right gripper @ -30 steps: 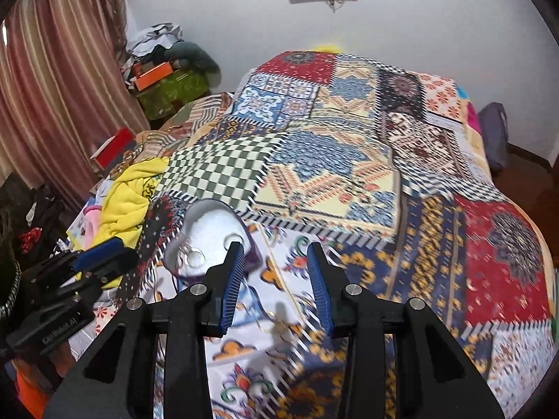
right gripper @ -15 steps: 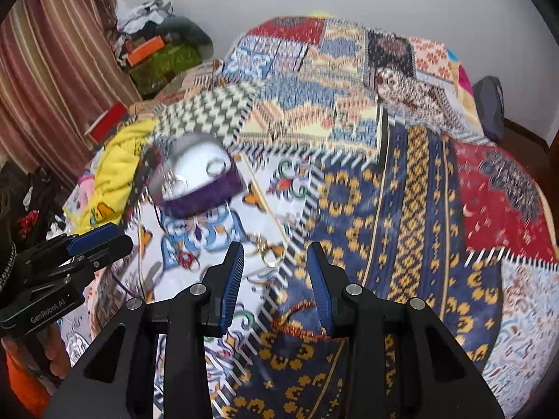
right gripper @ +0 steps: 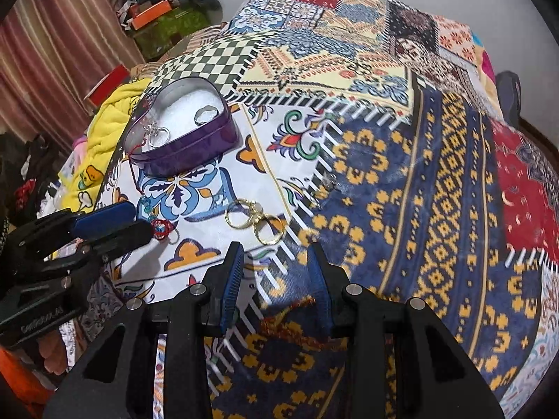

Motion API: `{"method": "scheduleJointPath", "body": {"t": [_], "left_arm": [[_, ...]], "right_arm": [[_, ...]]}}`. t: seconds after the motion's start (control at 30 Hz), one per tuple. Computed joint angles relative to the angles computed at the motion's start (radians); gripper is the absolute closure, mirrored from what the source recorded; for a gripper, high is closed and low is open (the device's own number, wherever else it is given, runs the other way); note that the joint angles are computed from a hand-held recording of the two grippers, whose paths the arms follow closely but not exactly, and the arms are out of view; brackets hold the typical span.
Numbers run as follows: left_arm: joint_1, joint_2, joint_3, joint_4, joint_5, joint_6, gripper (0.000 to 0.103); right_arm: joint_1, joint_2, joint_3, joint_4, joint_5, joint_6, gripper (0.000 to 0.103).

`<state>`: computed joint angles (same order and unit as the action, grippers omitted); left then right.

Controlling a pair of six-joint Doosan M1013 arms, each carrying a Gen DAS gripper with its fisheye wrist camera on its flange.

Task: Organize jewelry

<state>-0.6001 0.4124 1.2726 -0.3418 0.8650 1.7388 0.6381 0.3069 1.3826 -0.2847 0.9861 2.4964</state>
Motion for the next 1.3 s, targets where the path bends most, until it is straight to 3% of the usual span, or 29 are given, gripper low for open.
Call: {"method": "scheduleJointPath", "body": {"t": [0.17,0.37,0.47,0.57,0.9,1.3], "left_arm": [[-0.006,0.009,0.002,0.007,-0.018,-0.005,0.069],[-0.016,0.007,0.015,0.033,-0.048,-0.011,0.070],[-0.017,0.006,0.021,0.056,-0.062,-0.032,0.084],[-0.005,0.008,0.021,0.029,-0.058,-0.042,0.097],[0.011,0.002,0.019,-0.034,-0.033,-0.034,0.098],[0.008,-0.052,0.049,0.010,-0.100,-0.061,0.098]], "right_arm": [[0.009,0.025,-0.026,-0.042,0.032,-0.017,0.069],[0.014,0.023,-0.013,-0.078,0.009,0.018,0.072],[0.015,0.026,-0.015,-0.099,0.018,0.034,0.085],[0.011,0.019,-0.005,-0.090,-0.001,0.045,0.085],[0.010,0.000,0.010,-0.081,-0.025,0.088,0.086],[0.027,-0.037,0.020,-0.163,-0.046,0.167,0.086]]}}
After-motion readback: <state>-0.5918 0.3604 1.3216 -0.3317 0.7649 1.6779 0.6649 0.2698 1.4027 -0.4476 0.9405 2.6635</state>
